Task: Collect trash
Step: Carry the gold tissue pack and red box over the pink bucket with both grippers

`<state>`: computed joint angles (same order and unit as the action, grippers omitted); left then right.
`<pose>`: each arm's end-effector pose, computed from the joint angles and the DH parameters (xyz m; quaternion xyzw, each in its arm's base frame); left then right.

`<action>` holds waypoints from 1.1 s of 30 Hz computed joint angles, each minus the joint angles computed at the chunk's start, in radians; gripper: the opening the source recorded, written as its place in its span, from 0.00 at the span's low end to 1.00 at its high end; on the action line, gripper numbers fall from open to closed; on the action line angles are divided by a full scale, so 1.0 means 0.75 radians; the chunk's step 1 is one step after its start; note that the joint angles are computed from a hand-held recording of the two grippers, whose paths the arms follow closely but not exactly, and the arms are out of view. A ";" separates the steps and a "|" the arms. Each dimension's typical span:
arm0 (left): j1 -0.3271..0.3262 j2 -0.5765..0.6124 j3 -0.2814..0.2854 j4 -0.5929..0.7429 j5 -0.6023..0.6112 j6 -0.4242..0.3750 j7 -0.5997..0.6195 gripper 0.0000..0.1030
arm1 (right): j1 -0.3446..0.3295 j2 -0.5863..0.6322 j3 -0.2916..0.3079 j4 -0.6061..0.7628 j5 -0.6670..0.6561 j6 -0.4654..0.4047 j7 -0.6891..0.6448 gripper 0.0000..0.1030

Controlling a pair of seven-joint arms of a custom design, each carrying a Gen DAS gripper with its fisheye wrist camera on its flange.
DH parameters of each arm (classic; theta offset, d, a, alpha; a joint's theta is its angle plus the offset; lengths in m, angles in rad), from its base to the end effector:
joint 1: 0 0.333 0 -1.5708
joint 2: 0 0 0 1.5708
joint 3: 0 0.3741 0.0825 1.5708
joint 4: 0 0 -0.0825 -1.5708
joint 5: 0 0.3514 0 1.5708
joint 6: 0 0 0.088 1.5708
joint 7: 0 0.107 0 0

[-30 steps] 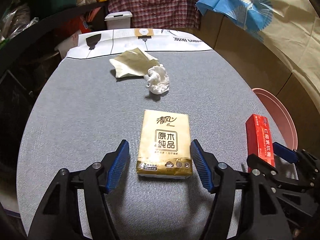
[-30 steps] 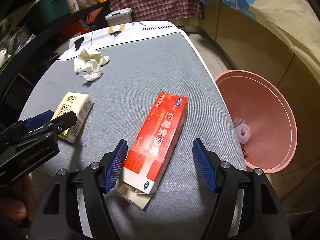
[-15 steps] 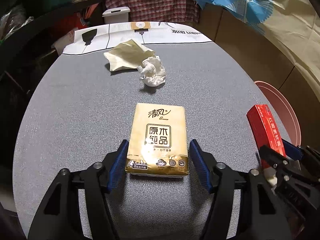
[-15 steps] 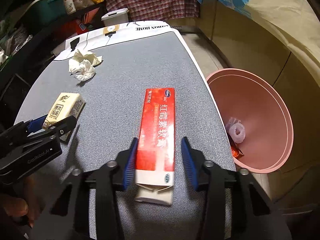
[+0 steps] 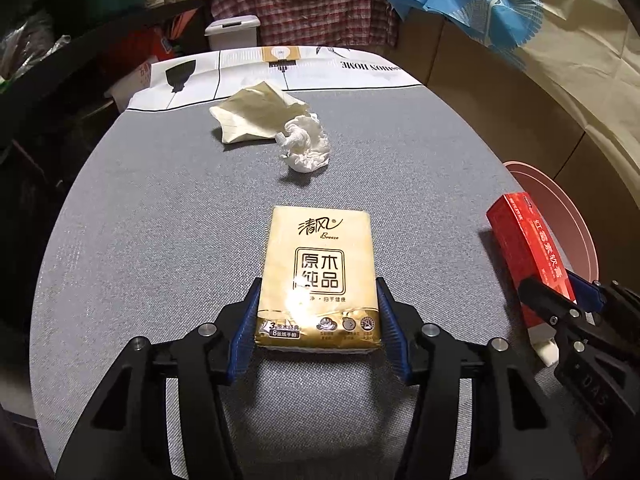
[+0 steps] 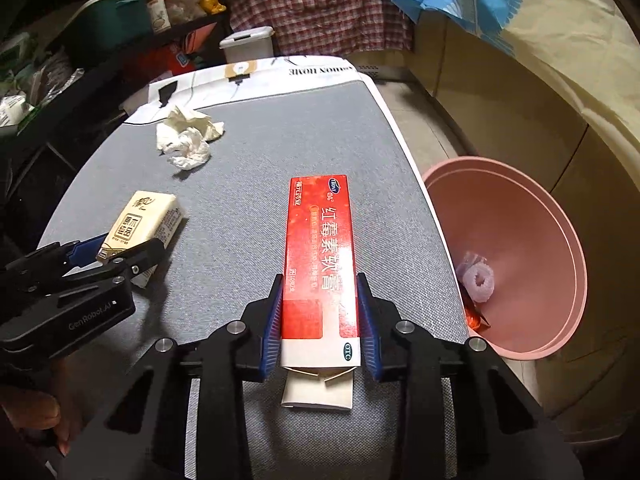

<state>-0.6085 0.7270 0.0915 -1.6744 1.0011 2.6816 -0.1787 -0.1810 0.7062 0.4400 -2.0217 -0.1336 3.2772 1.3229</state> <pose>0.5990 -0.3852 0.2656 -0.7742 0.5474 -0.2089 0.2395 0.6427 0.1388 0.2684 -0.8043 0.4980 -0.1385 0.2933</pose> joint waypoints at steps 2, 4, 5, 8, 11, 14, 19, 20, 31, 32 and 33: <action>-0.011 -0.012 0.011 -0.009 0.016 -0.001 -0.020 0.51 | -0.045 0.003 0.048 -0.011 -0.019 0.012 -0.012 0.33; -0.024 -0.033 0.025 -0.026 0.046 -0.005 -0.062 0.51 | -0.087 0.007 0.091 -0.018 -0.037 0.020 -0.018 0.33; -0.027 -0.043 0.027 -0.033 0.060 -0.009 -0.083 0.51 | -0.103 0.008 0.106 -0.022 -0.046 0.024 -0.020 0.33; -0.027 -0.074 0.023 -0.056 0.111 -0.026 -0.144 0.51 | -0.161 0.012 0.161 -0.038 -0.080 0.037 -0.024 0.33; -0.024 -0.103 0.005 -0.074 0.166 -0.055 -0.195 0.51 | -0.191 0.008 0.187 -0.054 -0.109 0.044 -0.021 0.33; -0.014 -0.130 -0.024 -0.091 0.213 -0.091 -0.233 0.51 | -0.209 -0.006 0.196 -0.076 -0.140 0.064 -0.014 0.33; 0.014 -0.163 -0.081 -0.106 0.244 -0.165 -0.252 0.51 | -0.291 -0.038 0.263 -0.106 -0.190 0.056 0.001 0.33; 0.017 -0.168 -0.091 -0.104 0.244 -0.183 -0.250 0.51 | -0.302 -0.043 0.270 -0.110 -0.200 0.060 0.000 0.33; 0.023 -0.213 -0.159 -0.065 0.301 -0.292 -0.248 0.51 | -0.585 -0.078 0.536 -0.063 -0.189 -0.095 -0.125 0.33; 0.021 -0.212 -0.164 -0.058 0.301 -0.301 -0.241 0.51 | -0.601 -0.079 0.552 -0.054 -0.176 -0.103 -0.145 0.33; 0.021 -0.211 -0.170 -0.046 0.297 -0.311 -0.224 0.51 | -0.627 -0.077 0.576 -0.041 -0.164 -0.118 -0.168 0.33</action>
